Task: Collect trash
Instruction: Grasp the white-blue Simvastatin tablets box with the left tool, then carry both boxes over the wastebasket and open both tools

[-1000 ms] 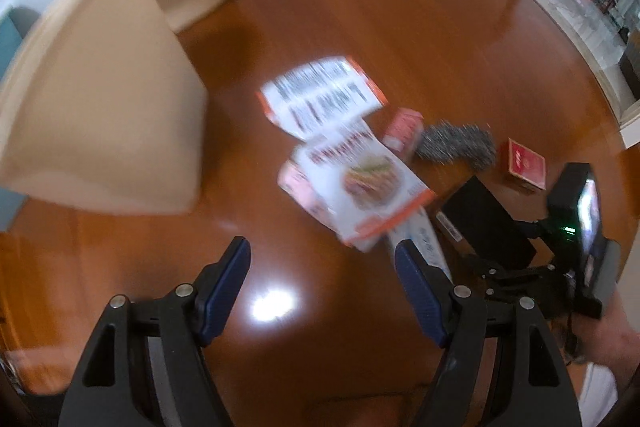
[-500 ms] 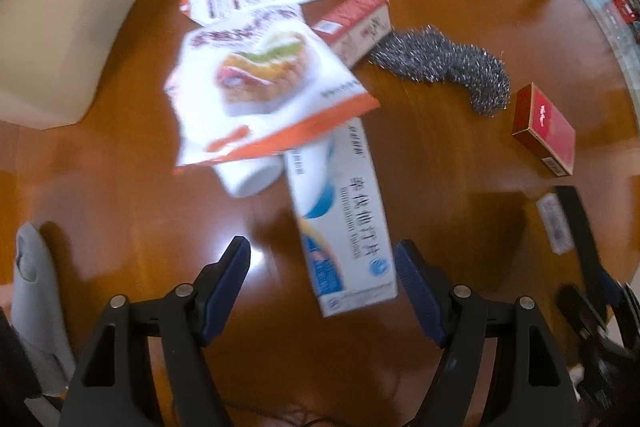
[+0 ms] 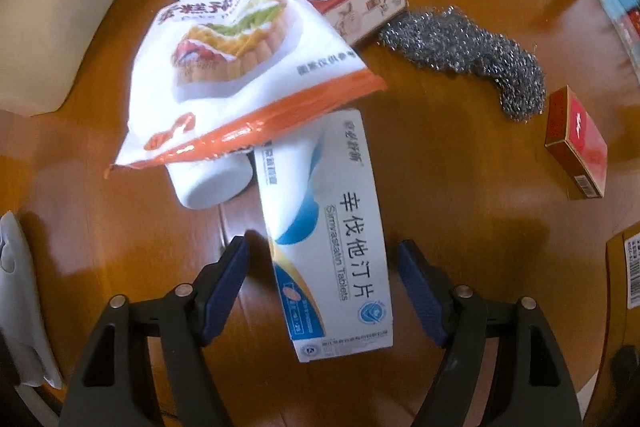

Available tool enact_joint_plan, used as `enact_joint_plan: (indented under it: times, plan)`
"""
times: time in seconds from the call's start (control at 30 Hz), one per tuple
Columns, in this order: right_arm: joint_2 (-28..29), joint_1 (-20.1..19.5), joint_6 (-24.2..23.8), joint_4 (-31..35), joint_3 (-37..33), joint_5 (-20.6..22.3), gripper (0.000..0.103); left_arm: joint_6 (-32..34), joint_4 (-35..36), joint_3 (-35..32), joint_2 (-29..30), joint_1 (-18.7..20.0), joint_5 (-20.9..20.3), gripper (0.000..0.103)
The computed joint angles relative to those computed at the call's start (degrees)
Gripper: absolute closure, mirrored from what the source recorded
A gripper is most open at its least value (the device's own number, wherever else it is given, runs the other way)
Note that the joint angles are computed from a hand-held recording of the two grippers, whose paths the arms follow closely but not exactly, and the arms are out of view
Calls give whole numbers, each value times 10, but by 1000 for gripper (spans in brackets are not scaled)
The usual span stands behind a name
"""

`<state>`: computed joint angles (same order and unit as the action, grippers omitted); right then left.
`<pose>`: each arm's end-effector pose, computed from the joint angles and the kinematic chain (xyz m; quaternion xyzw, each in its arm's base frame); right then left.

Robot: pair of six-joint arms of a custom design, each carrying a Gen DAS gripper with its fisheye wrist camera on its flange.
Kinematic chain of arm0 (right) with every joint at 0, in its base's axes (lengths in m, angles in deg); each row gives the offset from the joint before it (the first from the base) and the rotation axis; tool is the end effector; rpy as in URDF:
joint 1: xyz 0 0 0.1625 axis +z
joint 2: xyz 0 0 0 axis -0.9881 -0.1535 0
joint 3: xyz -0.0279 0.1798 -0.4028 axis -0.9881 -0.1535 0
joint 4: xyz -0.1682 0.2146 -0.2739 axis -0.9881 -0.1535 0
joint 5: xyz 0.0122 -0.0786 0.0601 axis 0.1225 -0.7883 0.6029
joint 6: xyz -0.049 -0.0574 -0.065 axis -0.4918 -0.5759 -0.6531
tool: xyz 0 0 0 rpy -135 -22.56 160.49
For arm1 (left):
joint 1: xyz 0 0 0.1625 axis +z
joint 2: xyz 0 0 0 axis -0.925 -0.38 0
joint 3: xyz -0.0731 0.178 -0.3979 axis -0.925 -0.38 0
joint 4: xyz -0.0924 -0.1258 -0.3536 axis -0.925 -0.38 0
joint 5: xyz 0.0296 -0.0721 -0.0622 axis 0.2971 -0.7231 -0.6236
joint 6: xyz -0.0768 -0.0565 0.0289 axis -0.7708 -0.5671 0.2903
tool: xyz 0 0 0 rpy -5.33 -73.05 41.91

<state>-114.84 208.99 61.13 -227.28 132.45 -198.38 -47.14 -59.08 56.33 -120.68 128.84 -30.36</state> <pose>0.3635 -0.3815 0.0921 -0.2035 -0.8683 0.3229 0.3169 -0.1181 -0.6178 0.1991 0.2437 0.9034 0.0488 0.3494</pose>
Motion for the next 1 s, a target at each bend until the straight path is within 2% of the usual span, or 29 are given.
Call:
enact_joint_plan:
  times: [0.03, 0.1, 0.13, 0.33, 0.53, 0.63, 0.73, 0.87, 1.0]
  plan:
    - [1, 0, -1, -2, 0, 0, 26, 3, -2, 2, -2, 0, 0, 27]
    - [3, 0, -6, -7, -1, 0, 26, 9, -5, 3, -3, 0, -3, 36]
    - [5, -1, -7, -7, -3, -1, 26, 18, -13, 5, -5, -1, -5, 52]
    - [5, 1, -12, -1, -12, -9, 26, 10, 21, -16, -5, 3, -44, 52]
    - [-1, 3, -17, 31, -29, -9, 26, 41, 18, -17, -25, -7, -58, 52]
    - [-10, 12, 1, 90, -50, -7, 26, 61, 29, -39, -38, -21, -71, 52]
    - [-18, 34, 37, 193, -97, -9, 26, 75, 45, -80, -56, -42, -79, 52]
    - [-15, 74, 103, 339, -180, -15, 26, 91, 84, -185, -56, -54, -85, 52]
    - [13, 113, 158, 494, -296, -21, 26, 121, 106, -282, -50, -61, -82, 52]
